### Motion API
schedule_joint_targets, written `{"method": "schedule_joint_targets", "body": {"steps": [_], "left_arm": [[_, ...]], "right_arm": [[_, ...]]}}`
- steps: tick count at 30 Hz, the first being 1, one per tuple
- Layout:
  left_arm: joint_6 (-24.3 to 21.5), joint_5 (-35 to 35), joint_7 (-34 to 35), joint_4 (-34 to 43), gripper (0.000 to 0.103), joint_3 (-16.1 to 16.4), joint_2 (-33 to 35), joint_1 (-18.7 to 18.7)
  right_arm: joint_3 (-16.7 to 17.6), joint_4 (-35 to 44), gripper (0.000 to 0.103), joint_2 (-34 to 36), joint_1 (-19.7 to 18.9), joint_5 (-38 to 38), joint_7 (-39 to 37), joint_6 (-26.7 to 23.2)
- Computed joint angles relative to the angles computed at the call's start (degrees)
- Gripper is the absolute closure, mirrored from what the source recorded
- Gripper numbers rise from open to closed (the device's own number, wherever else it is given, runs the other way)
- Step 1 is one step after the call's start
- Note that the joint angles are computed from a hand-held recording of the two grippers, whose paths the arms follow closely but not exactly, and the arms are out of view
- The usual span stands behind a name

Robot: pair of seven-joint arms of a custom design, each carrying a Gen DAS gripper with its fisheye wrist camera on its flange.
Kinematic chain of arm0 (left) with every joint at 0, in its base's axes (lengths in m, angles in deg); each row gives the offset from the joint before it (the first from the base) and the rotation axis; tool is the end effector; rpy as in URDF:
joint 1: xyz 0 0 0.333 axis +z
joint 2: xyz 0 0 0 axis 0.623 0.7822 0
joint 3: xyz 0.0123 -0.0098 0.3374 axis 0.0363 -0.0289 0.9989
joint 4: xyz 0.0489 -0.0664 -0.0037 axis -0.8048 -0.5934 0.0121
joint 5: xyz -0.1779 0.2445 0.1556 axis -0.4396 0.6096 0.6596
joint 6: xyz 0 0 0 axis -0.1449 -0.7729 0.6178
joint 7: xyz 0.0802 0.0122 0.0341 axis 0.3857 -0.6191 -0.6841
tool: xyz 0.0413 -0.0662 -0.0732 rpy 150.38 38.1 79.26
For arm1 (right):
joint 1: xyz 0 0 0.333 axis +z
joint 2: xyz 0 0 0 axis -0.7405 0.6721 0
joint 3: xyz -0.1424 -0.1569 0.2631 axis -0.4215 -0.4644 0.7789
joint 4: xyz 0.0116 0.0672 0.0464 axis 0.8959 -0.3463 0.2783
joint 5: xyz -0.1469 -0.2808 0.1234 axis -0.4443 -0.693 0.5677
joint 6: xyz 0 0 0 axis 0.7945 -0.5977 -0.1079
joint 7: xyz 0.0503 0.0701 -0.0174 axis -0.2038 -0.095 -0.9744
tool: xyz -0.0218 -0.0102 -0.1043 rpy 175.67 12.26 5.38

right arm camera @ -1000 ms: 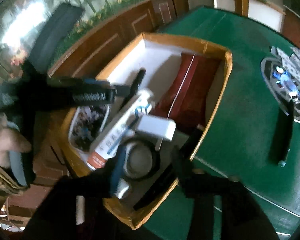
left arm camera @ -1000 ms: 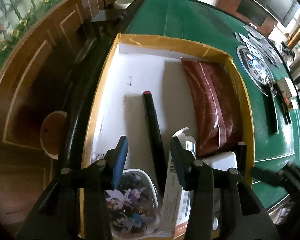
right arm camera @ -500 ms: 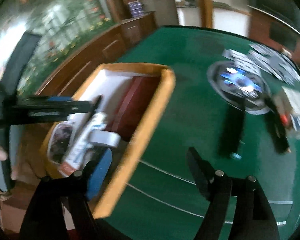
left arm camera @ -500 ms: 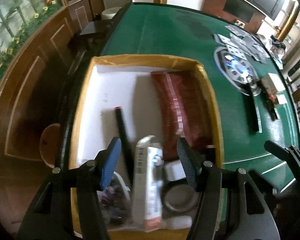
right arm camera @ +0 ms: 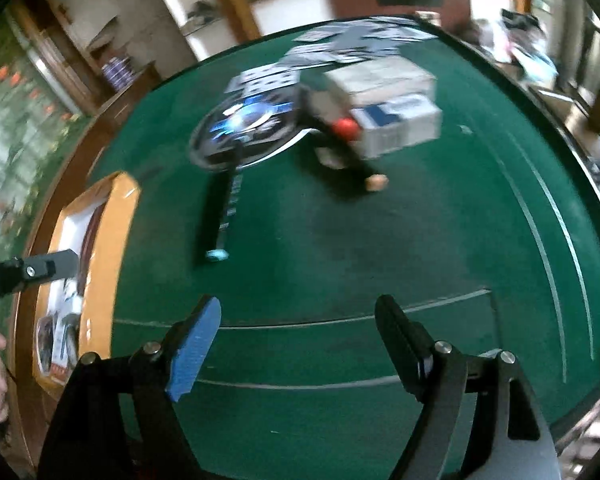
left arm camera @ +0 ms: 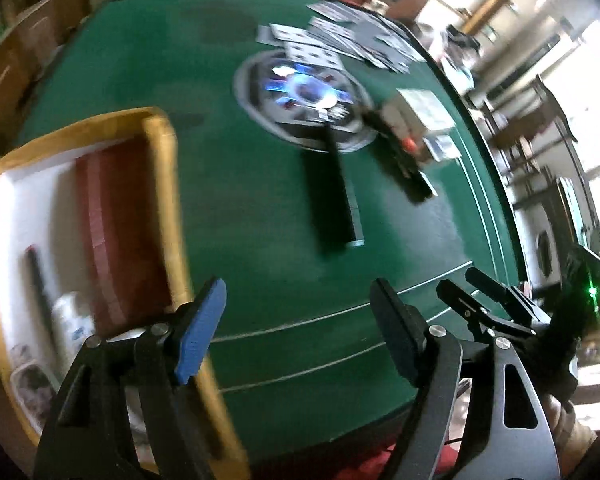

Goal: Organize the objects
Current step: 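Grasp a blue-capped black marker on the table with the left tool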

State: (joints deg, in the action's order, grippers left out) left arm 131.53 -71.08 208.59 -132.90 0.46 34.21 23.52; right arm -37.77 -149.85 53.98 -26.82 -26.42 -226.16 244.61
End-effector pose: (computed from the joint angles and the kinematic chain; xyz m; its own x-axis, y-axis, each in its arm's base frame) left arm 0.6271 -0.3166 0.3909 -0.7143 -0.6389 0.2856 -0.6997 0.6458 -0.3054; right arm 0.4987 0.1565 0.3394 -0.3871 -0.8827 -0.2665 -0.7509 0.4695 -0.4644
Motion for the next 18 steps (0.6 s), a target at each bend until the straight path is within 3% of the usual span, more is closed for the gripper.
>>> {"method": "schedule_joint_targets", "body": {"steps": [1, 5, 9, 12, 14, 18], "left_arm": [[-0.4, 0.2, -0.2, 1.0, 0.028, -0.2, 0.7, -0.6], [-3.1, 1.4, -2.9, 7.8, 0.028, -0.4, 5.7, -4.1], [0.3, 5.5, -6.6, 12.3, 0.029, 1.5, 10.1, -8.6], [0.9, 9.1, -9.6, 17.7, 0.045, 3.0, 14.5, -11.6], [-2.3, 10.3, -12.4, 23.9, 0.048, 3.6, 18.4, -12.7], [-0.8, 12.8, -14.4, 26.6, 0.048, 4.2, 20.5, -14.0]], "right_arm": [[-1.7, -0.9, 0.023, -0.8, 1.0, -1.8, 2.1, 0.1], [-1.4, -3.0, 0.023, -2.8, -0.5, -4.7, 4.9, -0.6], [-0.8, -4.9, 0.023, -4.4, -2.5, -9.5, 9.6, -0.9], [0.7, -5.7, 0.023, -4.7, -5.1, -10.4, 10.4, -0.9], [1.4, -5.6, 0.023, -4.6, -6.6, -10.7, 10.3, -0.7], [1.4, -4.8, 0.023, -4.1, -9.1, -11.6, 8.9, 1.3]]}}
